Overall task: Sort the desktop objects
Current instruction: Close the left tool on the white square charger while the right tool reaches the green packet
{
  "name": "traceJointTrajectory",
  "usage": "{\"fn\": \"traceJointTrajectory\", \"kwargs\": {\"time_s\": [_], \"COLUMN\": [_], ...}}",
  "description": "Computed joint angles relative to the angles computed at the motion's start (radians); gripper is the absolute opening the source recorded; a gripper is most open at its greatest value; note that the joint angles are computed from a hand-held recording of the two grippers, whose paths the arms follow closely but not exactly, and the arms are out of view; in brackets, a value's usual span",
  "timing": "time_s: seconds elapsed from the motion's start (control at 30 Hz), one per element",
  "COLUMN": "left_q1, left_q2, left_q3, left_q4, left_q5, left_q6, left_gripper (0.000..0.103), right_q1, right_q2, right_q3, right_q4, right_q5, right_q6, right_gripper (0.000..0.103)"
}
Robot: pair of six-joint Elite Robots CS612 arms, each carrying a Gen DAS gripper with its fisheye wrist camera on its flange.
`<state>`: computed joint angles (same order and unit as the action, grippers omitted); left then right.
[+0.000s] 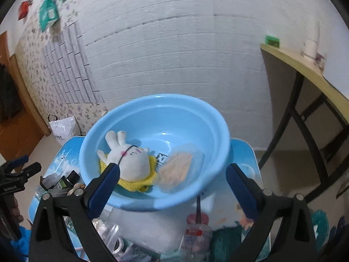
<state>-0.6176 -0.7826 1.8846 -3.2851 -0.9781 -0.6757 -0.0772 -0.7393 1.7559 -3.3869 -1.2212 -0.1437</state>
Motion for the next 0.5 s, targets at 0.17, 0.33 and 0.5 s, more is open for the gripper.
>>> {"fn": "traceJointTrajectory", "kwargs": {"time_s": [0.17, 0.33, 0.5], "left_q1": [-0.014, -0.010, -0.018], "left_q2": [-0.001, -0.005, -0.007], "left_q3": [0.021, 0.048, 0.065], "left_q4": [-0.003, -0.057, -0.052], "left_q5": [0.081, 0.049, 0.057], "left_q6": [0.019, 0.018, -0.002], "left_gripper": [0.103, 0.103, 0.103], "right_q1": [-0.006, -0.014, -0.049], "right_q2": [-0.007, -0.013, -0.008], "right_q3": [0.012, 0.030, 0.065], "right_q4": [-0.022, -0.018, -0.084], "right_q5": [-0.007, 0.015, 0.229], "right_q6": [-0.004, -0.002, -0.008], "right_gripper": [0.099, 0.098, 0.098]}}
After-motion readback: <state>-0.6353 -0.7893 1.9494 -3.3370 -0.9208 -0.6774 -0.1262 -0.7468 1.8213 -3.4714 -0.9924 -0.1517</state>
